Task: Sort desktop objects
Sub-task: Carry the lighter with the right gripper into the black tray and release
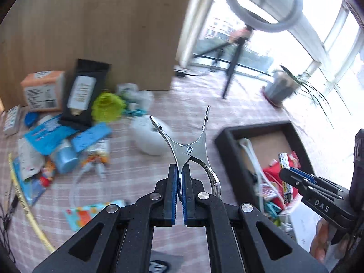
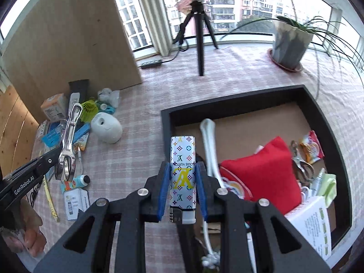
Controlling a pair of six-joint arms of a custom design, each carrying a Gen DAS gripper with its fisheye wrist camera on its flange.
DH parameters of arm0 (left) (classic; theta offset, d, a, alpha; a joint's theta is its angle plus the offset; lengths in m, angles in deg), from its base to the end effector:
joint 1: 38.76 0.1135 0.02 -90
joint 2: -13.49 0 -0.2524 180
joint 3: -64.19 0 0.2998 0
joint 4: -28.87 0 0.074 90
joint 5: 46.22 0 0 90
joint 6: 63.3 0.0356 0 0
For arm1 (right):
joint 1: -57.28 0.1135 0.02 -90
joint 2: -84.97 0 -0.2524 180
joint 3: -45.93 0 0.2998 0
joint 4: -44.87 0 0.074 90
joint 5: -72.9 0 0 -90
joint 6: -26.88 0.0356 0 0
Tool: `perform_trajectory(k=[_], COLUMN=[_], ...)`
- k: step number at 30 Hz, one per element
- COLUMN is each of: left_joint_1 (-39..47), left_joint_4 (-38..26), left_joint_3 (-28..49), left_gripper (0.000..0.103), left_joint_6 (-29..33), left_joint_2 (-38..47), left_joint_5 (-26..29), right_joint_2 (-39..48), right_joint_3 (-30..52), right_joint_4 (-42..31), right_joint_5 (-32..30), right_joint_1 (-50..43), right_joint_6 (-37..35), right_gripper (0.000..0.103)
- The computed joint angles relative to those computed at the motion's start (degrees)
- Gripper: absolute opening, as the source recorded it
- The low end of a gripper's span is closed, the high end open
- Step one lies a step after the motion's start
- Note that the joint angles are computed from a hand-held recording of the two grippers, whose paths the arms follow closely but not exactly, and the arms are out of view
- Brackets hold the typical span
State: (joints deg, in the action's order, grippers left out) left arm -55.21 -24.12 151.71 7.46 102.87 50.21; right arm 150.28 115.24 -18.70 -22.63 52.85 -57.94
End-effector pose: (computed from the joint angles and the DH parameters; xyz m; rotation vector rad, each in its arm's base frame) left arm 0.3632 -0.1114 0.2667 -0.0168 2.5646 -0.3860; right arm 0.2685 -0.0174 0.2694 0.1843 2.6020 0.1306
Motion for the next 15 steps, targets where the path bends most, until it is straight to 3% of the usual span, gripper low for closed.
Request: perform_trajectory(k=[10, 15], left_joint_1=[-16.5, -21.7], left_joint_4=[-1.7, -3.4], left_joint_3=[12.4, 17.1], left_gripper=[0.003, 0.003], left_joint_6=[-1.6, -0.8], left_joint_2=[11.5, 15.1], left_joint_5=[-0.1, -0.8], right_joint_2=[-4.4, -4.5], right_joint_3=[-1.8, -1.5], right_joint_4=[-2.8, -3.0], right_joint_5=[-2.6, -3.3], right_joint_1=[-22.2, -27.9], right_joint_6=[-9.0, -11.0], right_gripper=[0.023, 0.023])
